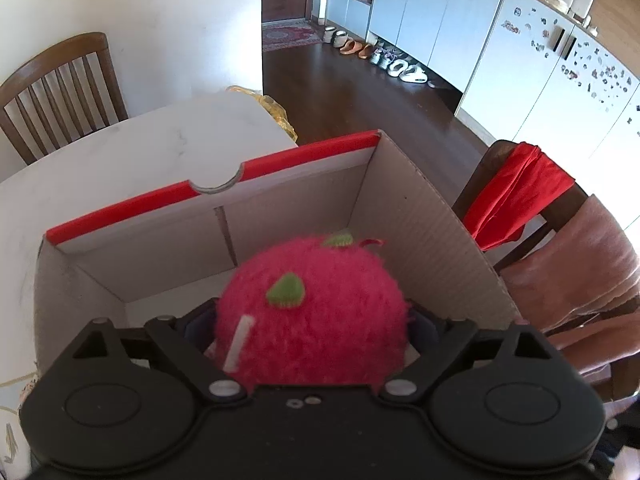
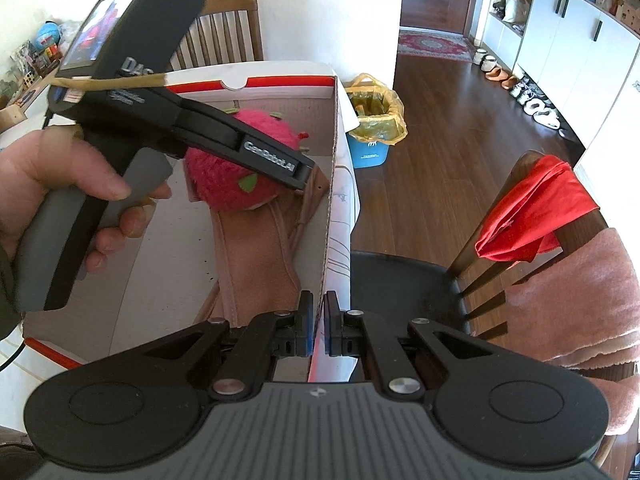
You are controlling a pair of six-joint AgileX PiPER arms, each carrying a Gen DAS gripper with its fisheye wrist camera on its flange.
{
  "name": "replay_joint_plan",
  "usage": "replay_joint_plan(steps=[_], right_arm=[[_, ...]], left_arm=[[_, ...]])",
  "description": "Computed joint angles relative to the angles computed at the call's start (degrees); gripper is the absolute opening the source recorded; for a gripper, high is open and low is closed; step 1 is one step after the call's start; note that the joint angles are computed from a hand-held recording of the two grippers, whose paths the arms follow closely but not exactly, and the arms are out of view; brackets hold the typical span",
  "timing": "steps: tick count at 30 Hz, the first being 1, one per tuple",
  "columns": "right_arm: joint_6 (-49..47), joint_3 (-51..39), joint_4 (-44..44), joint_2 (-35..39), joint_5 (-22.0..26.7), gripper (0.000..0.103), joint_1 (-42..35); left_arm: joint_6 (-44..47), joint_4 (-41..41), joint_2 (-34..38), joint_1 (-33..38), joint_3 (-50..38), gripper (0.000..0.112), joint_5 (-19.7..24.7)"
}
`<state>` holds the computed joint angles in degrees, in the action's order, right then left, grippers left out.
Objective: Organize objects
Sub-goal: 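Lower the strawberry plush into the box beside the towel, open left gripper, then move the left gripper to the blue card box and grasp it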
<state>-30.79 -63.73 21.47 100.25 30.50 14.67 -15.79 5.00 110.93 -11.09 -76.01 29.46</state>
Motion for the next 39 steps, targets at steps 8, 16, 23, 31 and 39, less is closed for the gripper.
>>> replay_joint_plan(steps=[8,16,23,31,39], right_arm=[[0.5,0.1,-0.6,0.0,0.1,0.005,0.0],[2.0,0.6,-2.8,-0.4,-0.7,0.005,0.8],[4.3,0.7,-5.1,-0.5,-0.8,0.005,1.7],[6.8,1.5,-7.7,-1.3,-0.9,0.005,2.7],[6.6,1.9,-8.3,-1.9,-0.7,0.005,2.9]], left_arm=[[0.6,-1.1,-6.3,0.9,4.8,0.094,-1.1],[2.3,-2.8,-15.0,3.7,10.8,0.094,-1.2],[5.2,-4.7,-24.8,7.4,18.5,0.094,-1.9],[6.5,-3.5,-36.2,11.0,26.9,0.094,-1.3],[9.7,-6.0,-45.4,18.1,34.4,0.098,0.3]])
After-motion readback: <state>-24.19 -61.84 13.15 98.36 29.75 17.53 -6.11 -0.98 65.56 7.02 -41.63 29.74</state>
